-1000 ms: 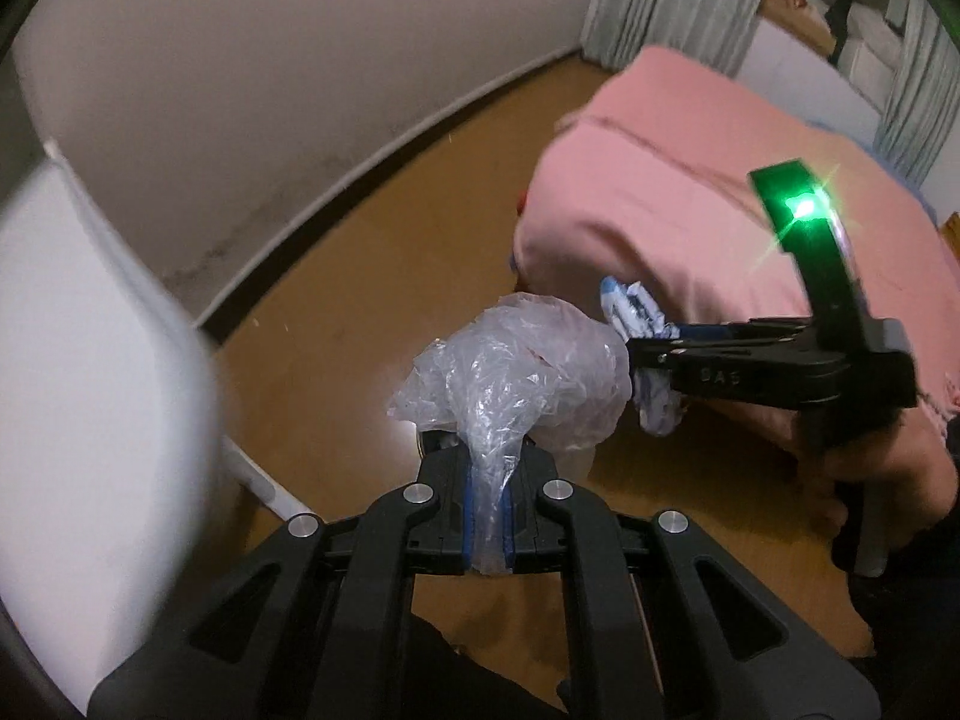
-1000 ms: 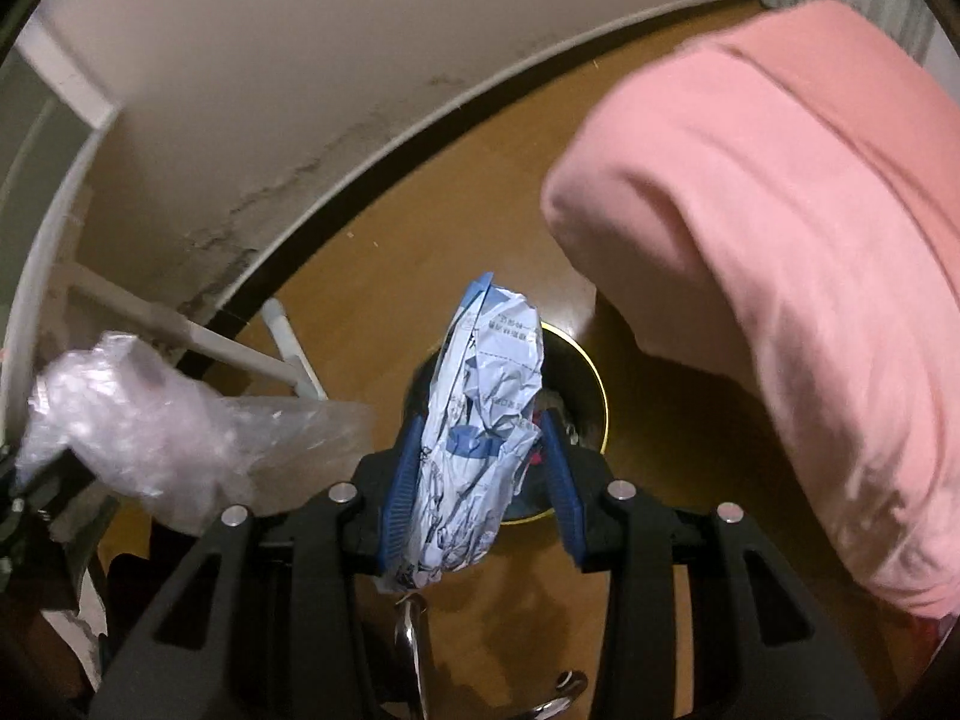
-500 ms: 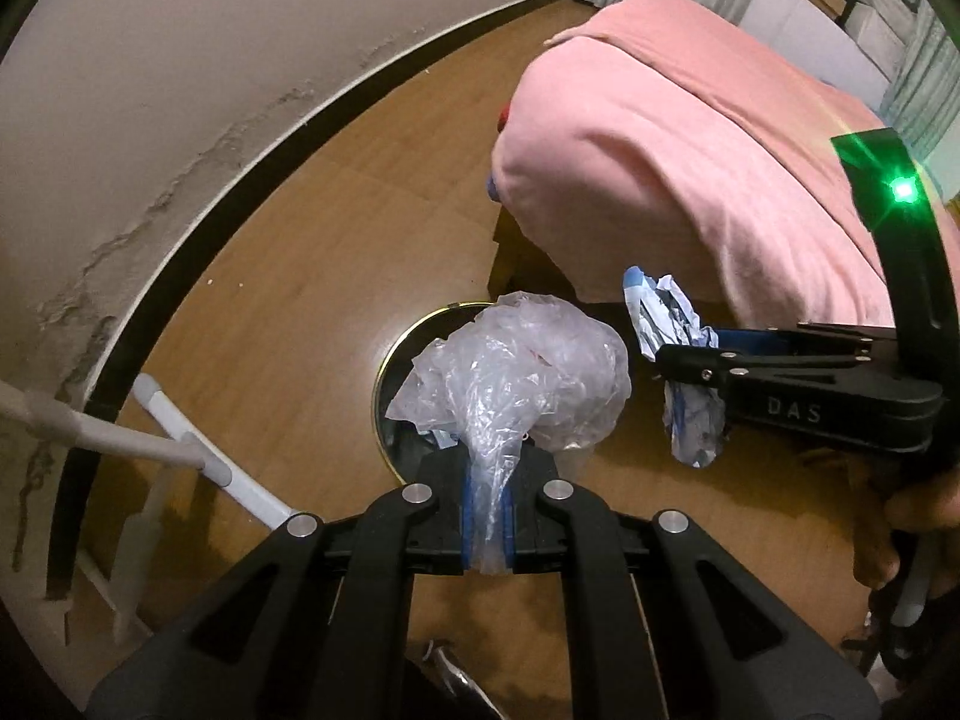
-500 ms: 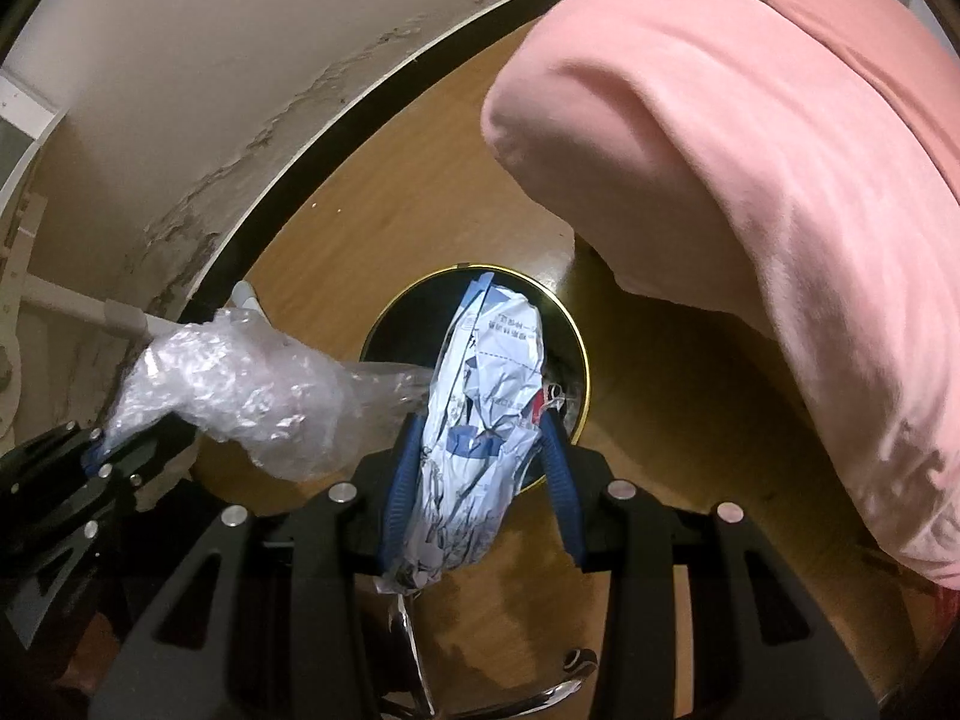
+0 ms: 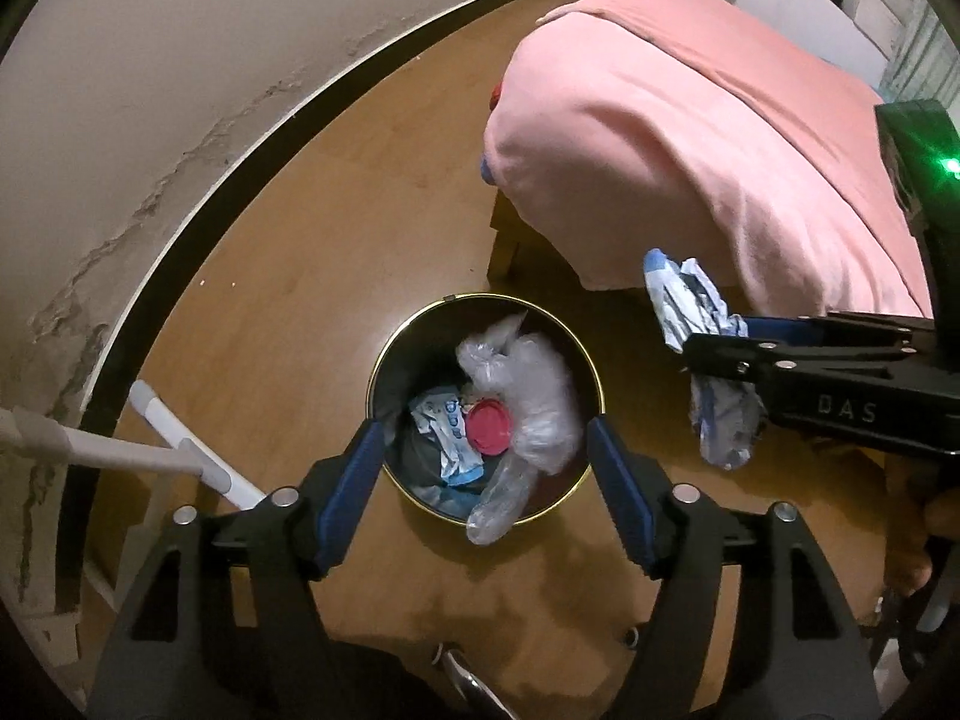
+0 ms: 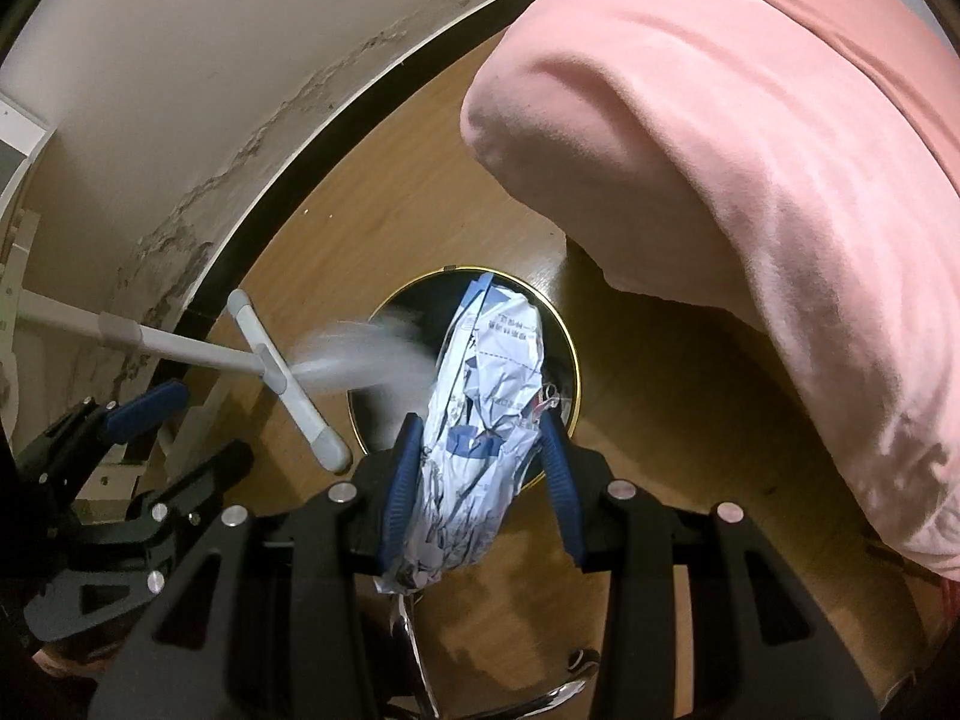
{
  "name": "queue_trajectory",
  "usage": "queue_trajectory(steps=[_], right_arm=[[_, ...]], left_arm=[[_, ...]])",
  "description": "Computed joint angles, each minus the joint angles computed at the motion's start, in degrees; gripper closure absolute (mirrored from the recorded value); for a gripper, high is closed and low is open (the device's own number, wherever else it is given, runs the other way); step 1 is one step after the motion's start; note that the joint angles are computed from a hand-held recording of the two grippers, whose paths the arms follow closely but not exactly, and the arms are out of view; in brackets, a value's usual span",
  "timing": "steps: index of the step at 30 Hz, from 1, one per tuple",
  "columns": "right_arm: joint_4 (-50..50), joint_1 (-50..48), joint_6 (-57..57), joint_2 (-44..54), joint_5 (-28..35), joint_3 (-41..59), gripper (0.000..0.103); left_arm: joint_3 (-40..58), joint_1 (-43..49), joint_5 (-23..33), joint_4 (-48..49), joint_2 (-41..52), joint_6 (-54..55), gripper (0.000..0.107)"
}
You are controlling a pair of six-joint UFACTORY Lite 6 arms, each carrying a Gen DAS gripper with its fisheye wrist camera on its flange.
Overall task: Collect trash
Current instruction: 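Carry the plastic bag and wrapper to the bin and release both inside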
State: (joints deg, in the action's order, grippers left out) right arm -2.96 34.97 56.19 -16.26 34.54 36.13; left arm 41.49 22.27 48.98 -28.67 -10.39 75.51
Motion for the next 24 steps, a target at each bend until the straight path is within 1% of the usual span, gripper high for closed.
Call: queue_trajectory(steps=[2, 5, 10, 12, 13, 14, 15, 16, 19, 21, 24], right_arm=[[0.24, -0.19, -0.6, -0.15, 0.06, 0.06, 0.063], [0.55, -0.37, -1.27, -0.27, -0.5, -0.25, 0.063], [1.12, 0.12, -2.49, 0.31, -1.02, 0.59, 0.062], [1.08, 0.82, -2.5, 0.78, -1.02, 1.27, 0.06], [0.95, 1.11, -2.52, 1.23, -0.73, 1.96, 0.052], [0.26, 1.65, -1.42, 1.39, -0.34, 2.56, 0.039], [-1.06, 2.27, 0.29, 1.02, -0.03, 2.84, 0.035], [-3.11, 3.11, 2.69, 0.41, 0.63, 3.19, 0.035], [-5.63, 4.78, 5.49, -0.46, 3.21, 5.27, 0.035], [-7.84, 6.45, 8.36, -1.37, 5.36, 6.83, 0.035], [-10.54, 9.14, 11.64, -2.14, 9.08, 10.07, 0.035]], left_arm=[[-0.34, 0.31, -0.18, -0.11, -0.68, 0.62, 0.033], [0.01, 1.54, 1.09, 0.13, -1.03, 1.21, 0.033], [-0.16, 4.5, 4.58, 0.01, -4.3, 3.67, 0.03], [-0.07, 5.98, 6.56, 0.1, -5.87, 4.66, 0.028], [0.05, 6.42, 7.51, 0.09, -6.6, 4.76, 0.027], [0.24, 7.37, 8.79, -0.1, -7.38, 5.57, 0.027], [0.47, 8.38, 10.0, -0.26, -8.2, 6.43, 0.027], [0.7, 9.16, 10.97, -0.44, -8.88, 6.96, 0.026], [2.38, 12.79, 15.35, -1.07, -10.71, 9.15, 0.024], [4.04, 15.85, 19.25, -1.43, -11.88, 10.68, 0.024], [8.99, 22.45, 28.15, -2.07, -13.13, 14.07, 0.024]])
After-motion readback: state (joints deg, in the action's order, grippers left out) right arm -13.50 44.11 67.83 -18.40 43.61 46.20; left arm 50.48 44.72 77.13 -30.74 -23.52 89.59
